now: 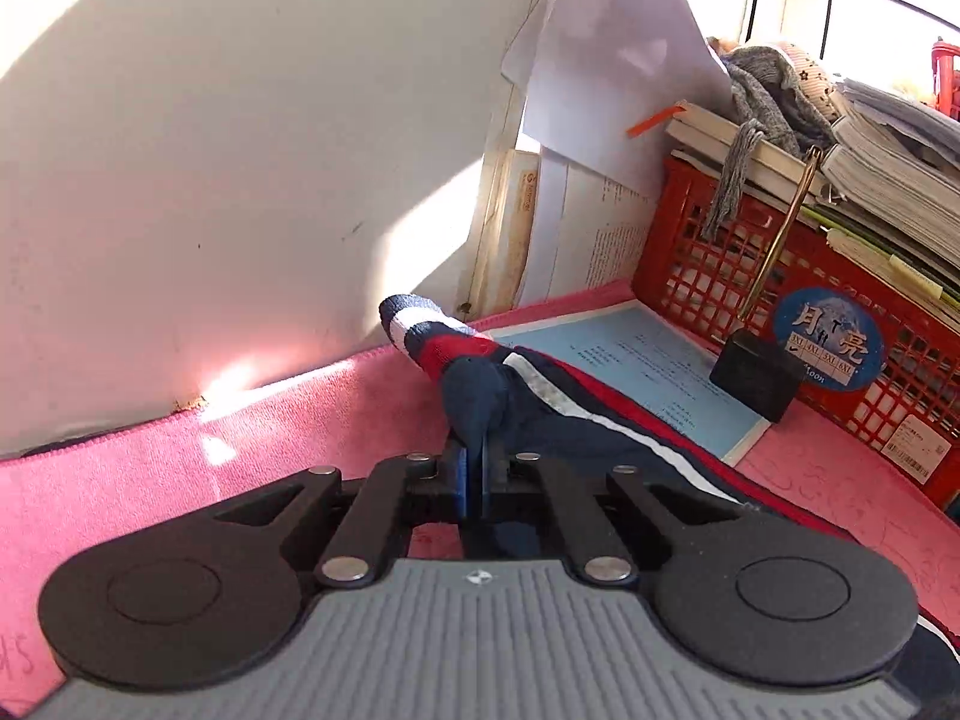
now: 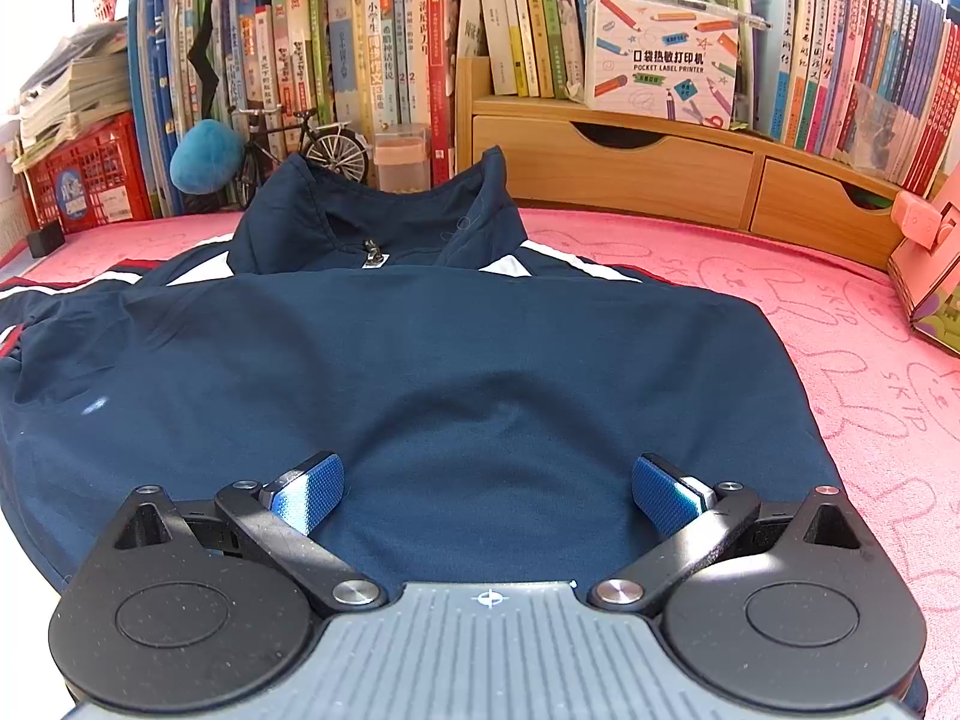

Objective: Fold clothes

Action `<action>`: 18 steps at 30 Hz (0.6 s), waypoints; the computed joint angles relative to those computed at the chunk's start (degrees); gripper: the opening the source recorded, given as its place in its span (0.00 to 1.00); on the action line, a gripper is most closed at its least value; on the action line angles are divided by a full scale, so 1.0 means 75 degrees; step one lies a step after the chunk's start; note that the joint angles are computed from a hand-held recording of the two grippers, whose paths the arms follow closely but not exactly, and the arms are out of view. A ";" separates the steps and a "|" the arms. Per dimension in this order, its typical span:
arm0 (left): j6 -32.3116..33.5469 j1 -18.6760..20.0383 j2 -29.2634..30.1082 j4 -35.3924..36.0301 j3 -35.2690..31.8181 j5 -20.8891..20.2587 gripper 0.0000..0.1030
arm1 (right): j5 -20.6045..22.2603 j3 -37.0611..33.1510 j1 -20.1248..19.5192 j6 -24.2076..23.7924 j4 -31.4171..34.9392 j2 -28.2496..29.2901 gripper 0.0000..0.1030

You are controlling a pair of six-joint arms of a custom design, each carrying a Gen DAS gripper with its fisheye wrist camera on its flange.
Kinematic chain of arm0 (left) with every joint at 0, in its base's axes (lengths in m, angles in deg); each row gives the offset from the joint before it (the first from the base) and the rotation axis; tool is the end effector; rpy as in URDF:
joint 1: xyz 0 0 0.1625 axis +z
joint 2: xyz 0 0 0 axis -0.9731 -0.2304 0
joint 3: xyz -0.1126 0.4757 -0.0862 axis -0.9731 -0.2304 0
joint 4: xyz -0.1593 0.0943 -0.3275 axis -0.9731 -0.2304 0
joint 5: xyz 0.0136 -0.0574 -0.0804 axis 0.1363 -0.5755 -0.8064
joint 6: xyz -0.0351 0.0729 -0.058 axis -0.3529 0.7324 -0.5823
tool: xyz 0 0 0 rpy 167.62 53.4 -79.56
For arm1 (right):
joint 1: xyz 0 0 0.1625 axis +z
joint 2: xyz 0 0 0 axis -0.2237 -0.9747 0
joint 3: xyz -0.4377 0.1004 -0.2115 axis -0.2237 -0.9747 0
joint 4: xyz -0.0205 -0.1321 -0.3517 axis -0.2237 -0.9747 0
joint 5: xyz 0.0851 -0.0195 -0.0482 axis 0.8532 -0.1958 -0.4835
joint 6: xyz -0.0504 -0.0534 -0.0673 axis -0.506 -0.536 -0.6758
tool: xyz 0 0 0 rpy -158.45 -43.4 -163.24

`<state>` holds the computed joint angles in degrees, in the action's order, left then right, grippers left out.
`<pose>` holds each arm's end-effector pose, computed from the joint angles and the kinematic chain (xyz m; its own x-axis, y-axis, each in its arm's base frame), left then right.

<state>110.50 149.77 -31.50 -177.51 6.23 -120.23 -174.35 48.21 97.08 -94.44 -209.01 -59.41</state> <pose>-0.0336 -0.8298 0.1851 -0.7467 -0.3983 -0.5327 0.3786 0.4039 -0.8328 0.0182 -0.5873 0.1583 -0.6738 0.3202 0.6659 -0.3817 0.6208 -0.6847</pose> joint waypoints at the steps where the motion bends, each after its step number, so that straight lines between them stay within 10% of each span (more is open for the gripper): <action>1: 0.0648 -0.0087 0.0098 -0.0654 -0.0014 -0.0093 0.04 | 0.0003 0.0001 -0.0002 0.0000 0.0000 -0.0002 1.00; 10: 0.2857 -0.1368 -0.0411 -0.3283 0.2786 -0.3176 0.04 | -0.0007 -0.0009 0.0005 0.0002 -0.0009 0.0008 1.00; 14: 0.2552 -0.1920 -0.0494 -0.1983 0.3828 -0.3910 0.05 | -0.0007 -0.0011 0.0005 0.0002 -0.0007 0.0007 1.00; 18: 0.2481 -0.2237 -0.0153 -0.0153 0.4192 -0.3492 0.14 | -0.0012 -0.0020 0.0009 0.0010 0.0000 0.0006 1.00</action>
